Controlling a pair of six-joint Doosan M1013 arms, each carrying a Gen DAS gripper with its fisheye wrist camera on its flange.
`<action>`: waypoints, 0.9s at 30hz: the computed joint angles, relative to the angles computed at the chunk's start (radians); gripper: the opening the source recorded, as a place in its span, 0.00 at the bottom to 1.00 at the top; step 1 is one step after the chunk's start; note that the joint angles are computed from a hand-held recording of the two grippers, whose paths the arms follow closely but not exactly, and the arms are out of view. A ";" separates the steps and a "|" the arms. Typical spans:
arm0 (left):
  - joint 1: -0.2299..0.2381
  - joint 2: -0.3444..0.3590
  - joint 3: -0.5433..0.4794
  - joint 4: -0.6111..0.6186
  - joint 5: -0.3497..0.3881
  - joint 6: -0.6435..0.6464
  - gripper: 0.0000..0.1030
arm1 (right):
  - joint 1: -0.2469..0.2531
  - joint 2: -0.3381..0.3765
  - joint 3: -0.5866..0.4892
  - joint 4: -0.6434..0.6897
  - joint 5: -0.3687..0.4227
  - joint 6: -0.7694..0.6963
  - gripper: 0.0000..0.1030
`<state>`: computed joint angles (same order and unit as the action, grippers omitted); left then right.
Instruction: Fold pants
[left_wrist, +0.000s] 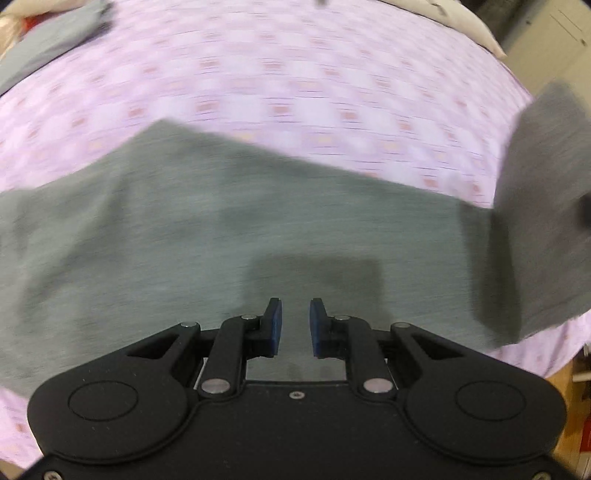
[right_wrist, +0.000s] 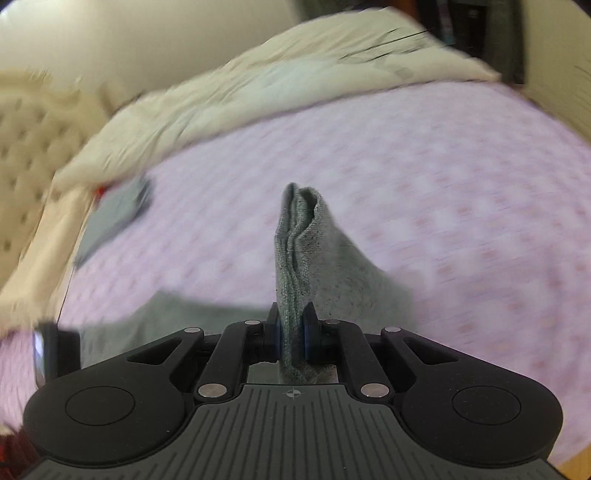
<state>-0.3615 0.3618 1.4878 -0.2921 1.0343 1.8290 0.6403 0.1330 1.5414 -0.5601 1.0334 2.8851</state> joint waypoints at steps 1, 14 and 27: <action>0.016 -0.001 0.003 0.006 -0.001 0.000 0.20 | 0.008 0.038 -0.018 0.000 -0.004 -0.012 0.10; 0.111 -0.010 -0.018 -0.005 0.009 0.026 0.20 | -0.028 0.160 0.012 0.379 -0.372 -0.408 0.20; -0.024 0.030 -0.017 -0.073 0.040 0.106 0.21 | -0.095 0.016 0.231 0.255 -0.130 0.124 0.00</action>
